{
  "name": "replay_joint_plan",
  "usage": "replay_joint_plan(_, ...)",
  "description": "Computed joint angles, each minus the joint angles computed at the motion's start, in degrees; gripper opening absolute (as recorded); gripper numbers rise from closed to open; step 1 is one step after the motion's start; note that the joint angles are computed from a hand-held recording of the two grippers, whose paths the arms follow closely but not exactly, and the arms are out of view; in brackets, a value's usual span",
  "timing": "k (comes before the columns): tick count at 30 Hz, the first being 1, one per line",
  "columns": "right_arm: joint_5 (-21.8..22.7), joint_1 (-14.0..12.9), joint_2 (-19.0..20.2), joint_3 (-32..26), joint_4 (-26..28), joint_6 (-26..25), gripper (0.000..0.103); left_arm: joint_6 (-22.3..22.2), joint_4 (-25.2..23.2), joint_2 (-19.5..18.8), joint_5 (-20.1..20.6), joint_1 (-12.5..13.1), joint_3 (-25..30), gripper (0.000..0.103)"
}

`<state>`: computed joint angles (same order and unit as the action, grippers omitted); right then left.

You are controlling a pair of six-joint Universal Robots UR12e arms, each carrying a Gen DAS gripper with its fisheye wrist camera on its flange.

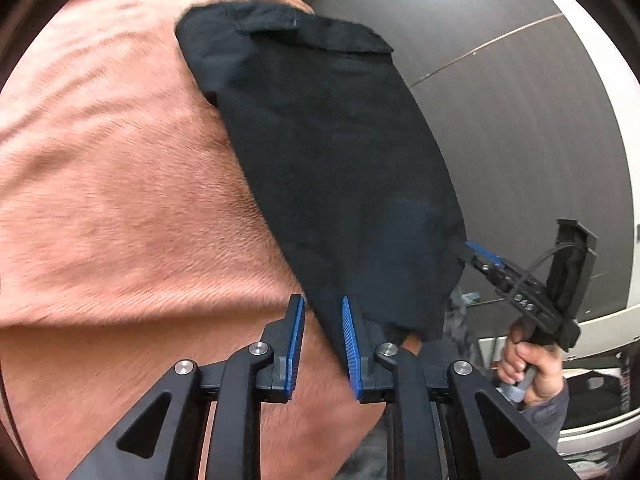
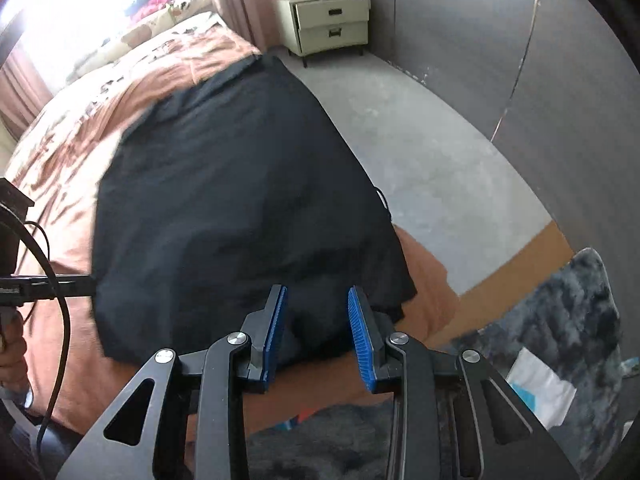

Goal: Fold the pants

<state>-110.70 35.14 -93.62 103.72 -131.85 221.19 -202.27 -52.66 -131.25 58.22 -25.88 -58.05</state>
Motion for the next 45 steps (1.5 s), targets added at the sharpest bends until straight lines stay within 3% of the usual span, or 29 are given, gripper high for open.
replay_joint_plan(2, -1.2, 1.0, -1.4, 0.2, 0.8, 1.5, 0.029, 0.8, -1.1, 0.9, 1.4, -0.1, 0.0, 0.020)
replay_joint_plan(5, -3.1, 2.9, -2.2, -0.2, 1.3, 3.5, 0.061, 1.8, -2.0, 1.5, 2.9, -0.2, 0.6, 0.028)
replay_joint_plan(6, -4.4, 3.7, -2.4, -0.5, 1.8, 4.1, 0.074, 2.1, -1.8, 2.2, 3.8, -0.3, 0.2, 0.038)
replay_joint_plan(7, -5.9, 4.6, -2.4, -1.2, 2.5, 4.7, 0.080, 2.3, -1.5, 3.1, 4.8, -0.5, -0.6, 0.053)
replay_joint_plan(10, -7.7, 6.5, -2.2, -2.9, 3.8, 6.4, 0.086, 3.0, 1.3, 6.3, 7.8, -0.5, -4.1, 0.079)
replay_joint_plan(13, -11.2, 8.9, -2.0, -4.9, 6.9, 8.2, 0.101, 3.3, 3.5, 9.1, 8.3, -0.3, -6.8, 0.095)
replay_joint_plan(15, -14.2, 10.7, -1.6, -6.6, 10.6, 10.9, 0.103, 3.8, 4.7, 11.0, 8.7, -0.1, -8.7, 0.100)
replay_joint_plan(22, -20.0, 17.0, 0.3, -12.1, 16.9, 16.2, 0.103, 5.7, 8.0, 15.5, 12.6, -0.2, -12.1, 0.102)
replay_joint_plan(28, -23.0, 21.2, 3.1, -16.3, 19.0, 18.8, 0.103, 6.8, 10.8, 20.3, 15.0, 0.1, -16.5, 0.102)
replay_joint_plan(32, -24.6, 23.2, 4.7, -18.1, 19.5, 19.7, 0.103, 8.3, 13.7, 24.0, 18.0, 0.1, -20.1, 0.102)
replay_joint_plan(45, -30.0, 30.4, 8.5, -23.9, 22.7, 24.4, 0.103, 9.3, 18.5, 34.9, 22.0, 1.9, -29.8, 0.102)
